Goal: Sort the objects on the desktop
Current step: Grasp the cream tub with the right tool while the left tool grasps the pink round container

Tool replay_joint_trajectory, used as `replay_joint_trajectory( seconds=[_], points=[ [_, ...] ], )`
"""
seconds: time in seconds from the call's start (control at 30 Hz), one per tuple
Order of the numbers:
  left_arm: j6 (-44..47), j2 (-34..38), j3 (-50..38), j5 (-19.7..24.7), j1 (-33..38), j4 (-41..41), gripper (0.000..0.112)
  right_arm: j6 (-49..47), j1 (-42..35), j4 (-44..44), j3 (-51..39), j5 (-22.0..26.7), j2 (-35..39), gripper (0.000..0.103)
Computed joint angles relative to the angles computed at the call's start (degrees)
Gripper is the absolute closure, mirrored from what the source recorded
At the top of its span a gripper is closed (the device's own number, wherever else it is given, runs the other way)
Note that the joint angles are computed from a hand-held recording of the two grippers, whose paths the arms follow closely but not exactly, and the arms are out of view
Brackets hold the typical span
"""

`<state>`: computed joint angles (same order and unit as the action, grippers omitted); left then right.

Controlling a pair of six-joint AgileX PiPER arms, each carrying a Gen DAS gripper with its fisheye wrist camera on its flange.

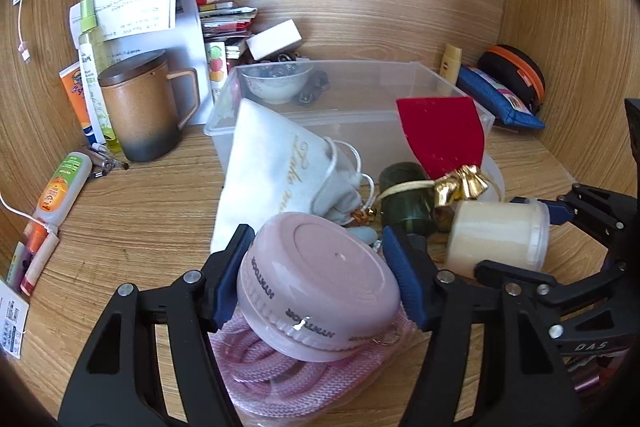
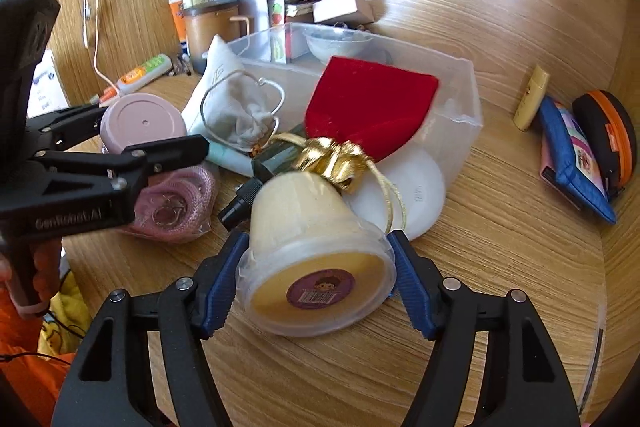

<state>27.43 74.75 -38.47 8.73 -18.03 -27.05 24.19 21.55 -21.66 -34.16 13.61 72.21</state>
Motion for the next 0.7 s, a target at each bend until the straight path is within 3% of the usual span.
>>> replay_joint_trajectory(
  seconds=[0.07, 0.2, 0.43, 0.57, 0.7],
  points=[
    [2.32, -0.33, -0.09, 0.22, 0.99, -2.34, 0.047, -3.58, -0.75, 3.74, 0.23, 0.13, -1.05, 0.036],
    [9.15, -0.70, -0.15, 0.98, 2.85, -9.17, 0.047, -1.29, -0.87, 1.41, 0.70, 0.88, -3.48, 0.037],
    [15.75, -1.18, 0.20, 1.65, 4.11, -15.88, 0.047, -9.92, -3.40, 10.16, -0.16, 2.27, -4.98, 0.038],
    [15.12, -1.49, -0.08, 1.79, 4.11, -15.21, 0.047, -16.34, -5.20, 16.31, -0.32, 2.35, -5.00, 0.038],
    [15.00, -2.11, -0.68, 2.29, 4.23, -14.78, 0.047, -11.93, -4.70, 11.67, -1.11, 3.75, -6.01, 0.038]
  ],
)
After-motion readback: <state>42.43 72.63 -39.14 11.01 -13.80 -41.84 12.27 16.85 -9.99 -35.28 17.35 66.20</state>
